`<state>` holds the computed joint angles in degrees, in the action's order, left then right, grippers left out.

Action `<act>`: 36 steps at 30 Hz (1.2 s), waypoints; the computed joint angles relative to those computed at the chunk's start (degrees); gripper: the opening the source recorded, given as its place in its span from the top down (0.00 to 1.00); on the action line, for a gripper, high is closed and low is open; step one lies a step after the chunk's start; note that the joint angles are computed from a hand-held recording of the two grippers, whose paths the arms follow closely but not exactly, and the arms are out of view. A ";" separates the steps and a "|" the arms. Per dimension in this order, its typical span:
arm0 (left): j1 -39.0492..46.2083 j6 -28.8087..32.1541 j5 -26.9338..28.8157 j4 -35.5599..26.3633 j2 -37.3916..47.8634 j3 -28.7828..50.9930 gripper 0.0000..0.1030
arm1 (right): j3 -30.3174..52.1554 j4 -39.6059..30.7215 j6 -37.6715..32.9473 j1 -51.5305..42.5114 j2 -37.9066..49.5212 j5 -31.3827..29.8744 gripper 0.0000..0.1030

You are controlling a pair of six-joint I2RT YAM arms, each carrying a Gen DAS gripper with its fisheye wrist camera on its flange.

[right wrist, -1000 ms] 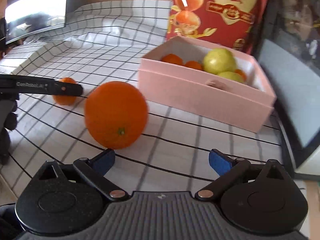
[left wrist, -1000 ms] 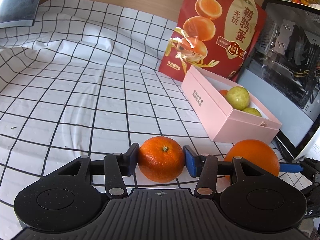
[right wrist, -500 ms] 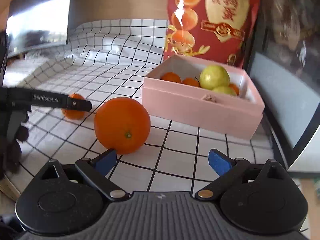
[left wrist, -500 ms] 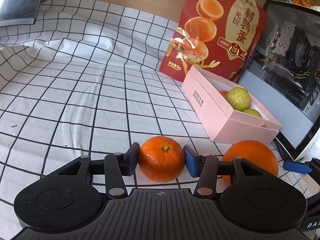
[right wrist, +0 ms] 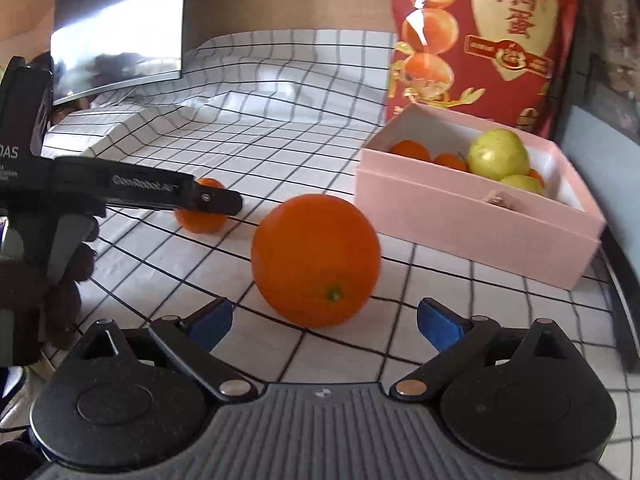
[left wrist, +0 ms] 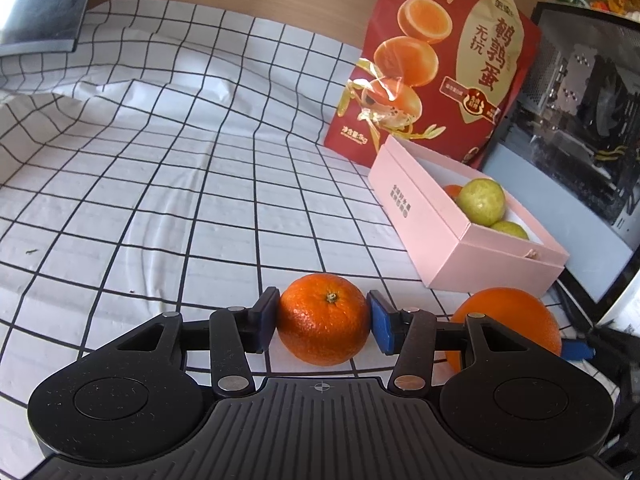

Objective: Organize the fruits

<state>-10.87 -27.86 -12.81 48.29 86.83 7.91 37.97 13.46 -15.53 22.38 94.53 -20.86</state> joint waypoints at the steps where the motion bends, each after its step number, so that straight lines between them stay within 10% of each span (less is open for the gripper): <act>1: 0.13 0.19 0.29 0.21 0.05 -0.10 0.49 | 1.52 -1.41 -0.25 0.05 0.84 -0.81 0.04; 6: 1.86 -0.69 3.47 2.03 -0.39 -1.70 0.49 | 8.14 -4.55 0.01 0.63 4.69 -0.83 0.04; 24: -15.78 -0.17 -14.89 -13.24 -1.82 4.09 0.49 | 3.94 -4.63 -2.97 -6.66 -0.48 -6.64 0.04; 36: -8.80 -1.45 -10.46 -9.46 -4.98 -0.07 0.49 | 8.10 -6.08 -3.29 -0.99 5.51 -3.31 0.04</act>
